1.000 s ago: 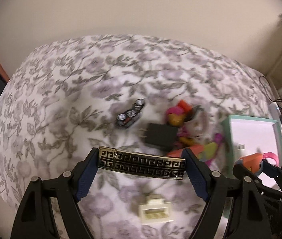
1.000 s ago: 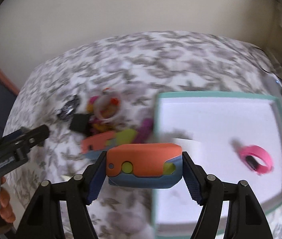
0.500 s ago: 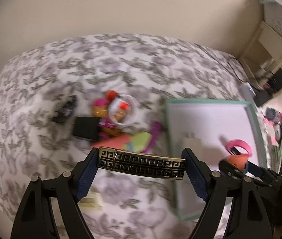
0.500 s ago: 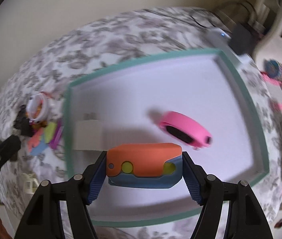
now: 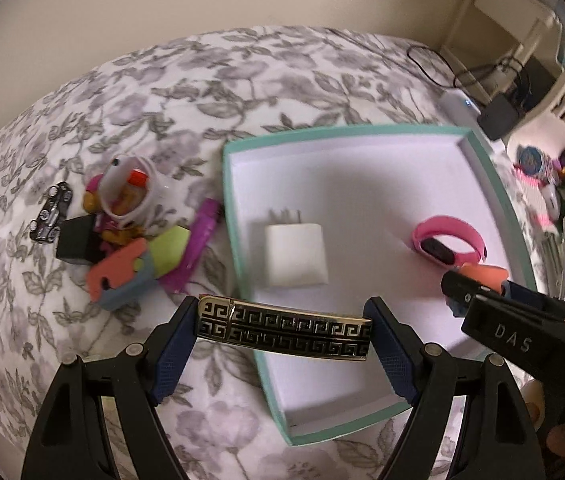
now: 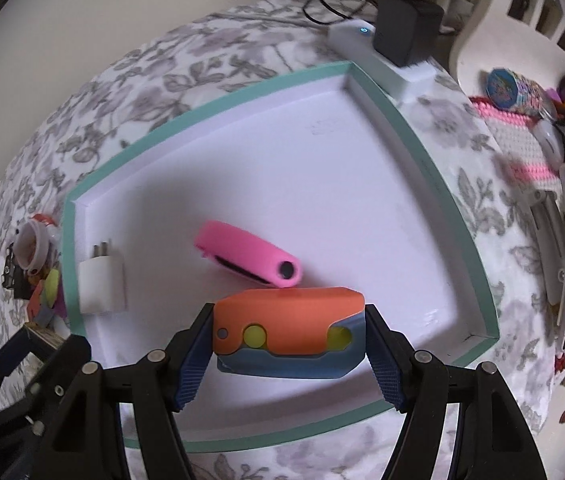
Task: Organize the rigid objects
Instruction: 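Carry the gold-black bar and orange-blue toy knife with both grippers over the tray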
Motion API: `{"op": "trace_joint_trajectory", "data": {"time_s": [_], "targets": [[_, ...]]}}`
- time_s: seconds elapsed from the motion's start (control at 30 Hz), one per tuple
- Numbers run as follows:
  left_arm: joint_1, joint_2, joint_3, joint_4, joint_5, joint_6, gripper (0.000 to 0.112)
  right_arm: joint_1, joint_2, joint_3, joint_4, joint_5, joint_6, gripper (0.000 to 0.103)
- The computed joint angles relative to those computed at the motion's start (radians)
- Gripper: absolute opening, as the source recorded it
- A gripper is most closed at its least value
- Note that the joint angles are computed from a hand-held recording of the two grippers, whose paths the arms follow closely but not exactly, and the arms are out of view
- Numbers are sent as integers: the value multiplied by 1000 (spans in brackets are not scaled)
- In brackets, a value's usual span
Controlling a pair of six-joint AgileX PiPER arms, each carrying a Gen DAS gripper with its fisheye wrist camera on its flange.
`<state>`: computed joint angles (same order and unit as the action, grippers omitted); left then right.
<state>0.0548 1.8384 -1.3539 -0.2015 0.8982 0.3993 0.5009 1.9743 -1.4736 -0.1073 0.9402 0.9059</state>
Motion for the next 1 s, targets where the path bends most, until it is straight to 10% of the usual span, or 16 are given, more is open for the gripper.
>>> {"op": "trace_joint_trajectory", "data": {"time_s": [1.0], "targets": [[-163, -5, 127, 236, -138, -168, 83, -48, 44, 7, 78, -14, -83, 74]]}}
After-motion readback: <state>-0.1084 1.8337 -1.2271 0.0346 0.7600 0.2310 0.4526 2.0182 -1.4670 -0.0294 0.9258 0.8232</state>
